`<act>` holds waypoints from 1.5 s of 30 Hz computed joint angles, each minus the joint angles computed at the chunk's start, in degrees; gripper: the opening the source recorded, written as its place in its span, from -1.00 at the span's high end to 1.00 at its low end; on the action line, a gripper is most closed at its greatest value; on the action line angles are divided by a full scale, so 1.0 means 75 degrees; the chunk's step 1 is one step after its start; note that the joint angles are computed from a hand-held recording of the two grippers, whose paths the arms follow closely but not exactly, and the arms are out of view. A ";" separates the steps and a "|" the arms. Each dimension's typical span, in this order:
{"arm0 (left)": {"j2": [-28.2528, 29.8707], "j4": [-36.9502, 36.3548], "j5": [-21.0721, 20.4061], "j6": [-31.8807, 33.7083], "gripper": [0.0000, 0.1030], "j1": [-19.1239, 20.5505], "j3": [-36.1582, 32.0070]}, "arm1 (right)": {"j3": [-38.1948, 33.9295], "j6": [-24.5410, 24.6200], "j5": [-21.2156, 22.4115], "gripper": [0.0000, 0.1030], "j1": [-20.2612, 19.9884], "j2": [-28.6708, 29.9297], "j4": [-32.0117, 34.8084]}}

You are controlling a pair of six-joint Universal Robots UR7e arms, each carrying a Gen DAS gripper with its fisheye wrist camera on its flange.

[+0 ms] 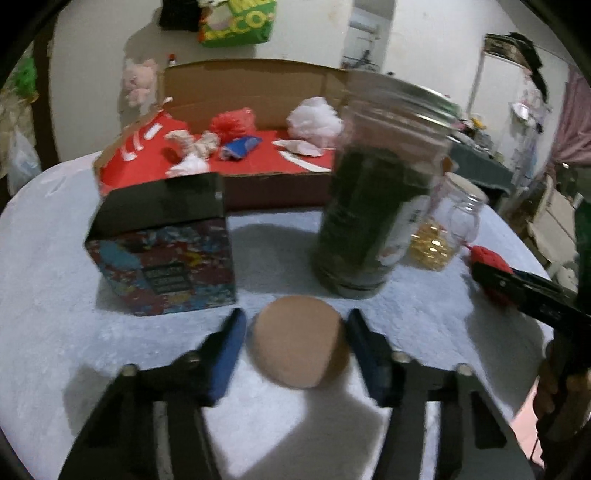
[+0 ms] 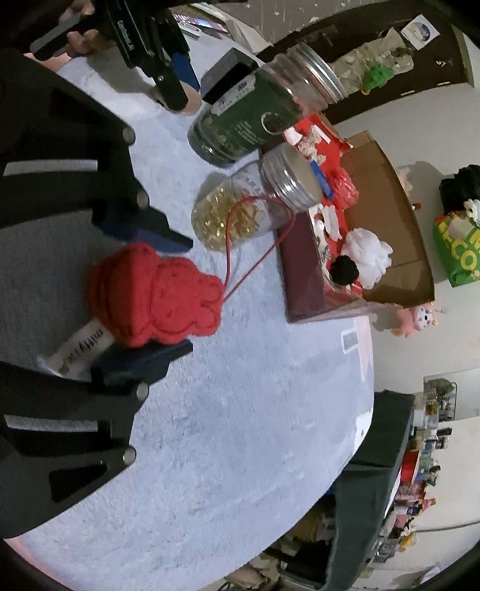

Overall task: Organize soft objects
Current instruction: 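Grasp the beige round pad with the left tool while the right grasps the red knitted bunny, then lift the beige pad with the left tool while the right lifts the red bunny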

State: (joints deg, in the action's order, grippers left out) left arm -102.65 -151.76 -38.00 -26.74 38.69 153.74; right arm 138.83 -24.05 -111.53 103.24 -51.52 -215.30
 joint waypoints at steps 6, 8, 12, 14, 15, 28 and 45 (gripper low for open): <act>-0.0328 0.0161 -0.0357 0.0154 0.26 0.0020 -0.0027 | 0.0244 0.0265 0.0505 0.21 0.0105 -0.0063 0.0175; -0.0477 0.0251 -0.0550 0.0219 0.30 0.0053 -0.0076 | 0.0312 0.0297 0.0633 0.21 0.0241 0.0017 0.0163; -0.0680 0.0437 -0.0686 0.0328 0.33 -0.0021 -0.0113 | 0.0355 0.0337 0.0877 0.21 0.0510 0.0201 0.0164; -0.0725 0.0465 -0.0779 0.0432 0.34 -0.0061 -0.0143 | 0.0310 0.0323 0.0921 0.21 0.0633 0.0295 0.0205; -0.0735 0.0451 -0.0825 0.0500 0.34 -0.0073 -0.0152 | 0.0286 0.0328 0.0953 0.21 0.0683 0.0343 0.0210; -0.0573 0.0206 -0.1098 0.0984 0.35 0.0018 -0.0232 | 0.0033 0.0371 0.1189 0.21 0.0886 0.0495 0.0542; -0.1102 0.0671 -0.0985 0.0785 0.35 0.0031 -0.0154 | 0.0169 0.0343 0.1157 0.21 0.0737 0.0322 0.0511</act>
